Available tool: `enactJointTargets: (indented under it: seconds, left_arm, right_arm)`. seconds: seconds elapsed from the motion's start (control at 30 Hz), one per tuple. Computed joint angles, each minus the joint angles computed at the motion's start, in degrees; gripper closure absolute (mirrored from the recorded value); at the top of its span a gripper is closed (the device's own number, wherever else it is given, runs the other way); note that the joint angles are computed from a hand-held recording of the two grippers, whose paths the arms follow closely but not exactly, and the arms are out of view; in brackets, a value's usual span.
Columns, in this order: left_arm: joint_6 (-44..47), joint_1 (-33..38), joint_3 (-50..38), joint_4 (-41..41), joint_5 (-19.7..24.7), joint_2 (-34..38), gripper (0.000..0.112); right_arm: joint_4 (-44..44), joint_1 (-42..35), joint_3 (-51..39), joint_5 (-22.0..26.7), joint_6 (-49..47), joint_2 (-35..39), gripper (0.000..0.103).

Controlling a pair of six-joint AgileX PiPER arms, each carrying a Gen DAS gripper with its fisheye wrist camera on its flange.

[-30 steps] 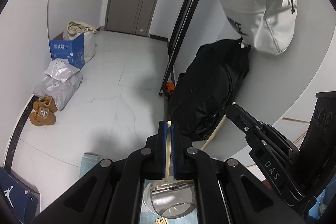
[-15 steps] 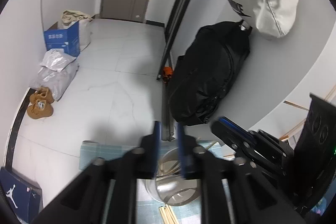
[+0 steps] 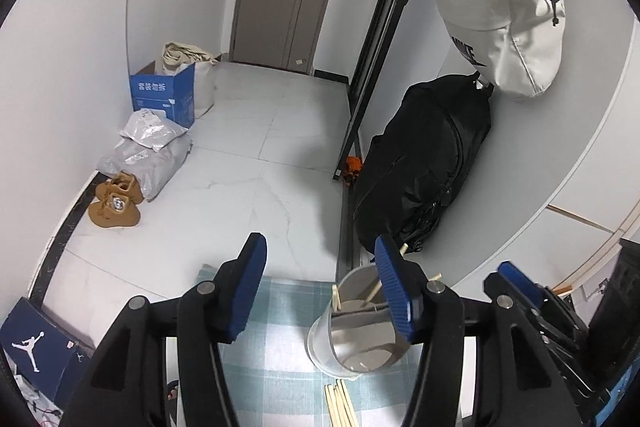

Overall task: Organize utensils
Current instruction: 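Raise both open tools away from the holder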

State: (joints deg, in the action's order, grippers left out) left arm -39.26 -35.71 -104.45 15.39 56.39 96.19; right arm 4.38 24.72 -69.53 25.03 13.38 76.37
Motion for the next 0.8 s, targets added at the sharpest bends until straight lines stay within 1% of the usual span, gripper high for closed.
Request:
enactJointTargets:
  seconds: [0.07,0.1,0.2,0.27,0.3,0.33,0.37,0.43,0.5,0.57,0.73,0.8]
  left_arm:
    - [-1.7,-1.6,1.2,2.4,0.7,-1.3,0.061]
    - [-2.8,-2.7,1.7,4.0,1.2,-1.9,0.061]
    - [-5.3,-5.4,3.4,8.3,2.2,-3.5,0.06]
    - [-6.8,-6.8,5.4,10.0,2.0,-5.0,0.053]
    - [-7.9,-7.4,6.6,10.8,1.7,-5.9,0.048]
    - [-9.3,-8.2,8.0,12.1,1.2,-6.8,0.046]
    - [-10.7,-9.2,9.3,13.5,1.0,-7.6,0.046]
    - [-12.7,-10.7,11.1,15.8,1.1,-8.7,0.046]
    - [-14.8,-12.6,13.2,18.3,1.3,-9.7,0.046]
    - [-16.0,-13.9,14.8,19.9,1.5,-10.5,0.045]
    - [-20.1,-16.8,20.0,23.9,0.9,-12.6,0.045]
    - [-20.6,-17.1,21.9,23.5,-0.1,-13.3,0.044]
  right_arm:
    - [-5.2,1.7,1.5,-0.5,5.4,-2.4,0.047]
    - [-7.5,2.5,2.2,-0.4,8.0,-3.7,0.046]
    - [-8.2,3.8,3.5,0.5,9.4,-6.5,0.046]
    - [-13.8,6.0,4.9,0.9,14.8,-8.4,0.044]
    - [-16.5,7.0,5.6,0.8,17.4,-9.2,0.042]
    - [-20.2,8.4,6.6,0.8,21.0,-10.4,0.039]
    - [-22.4,9.2,7.6,0.6,23.4,-11.2,0.036]
    - [-28.4,11.8,9.7,1.3,30.1,-13.3,0.036]
    - [-31.8,13.6,11.5,1.8,34.2,-14.8,0.035]
    - [-36.6,15.8,13.2,3.0,39.5,-16.1,0.032]
    - [-43.7,19.1,16.4,4.6,47.7,-18.0,0.028]
    - [-47.5,21.0,18.0,5.8,51.8,-18.7,0.025]
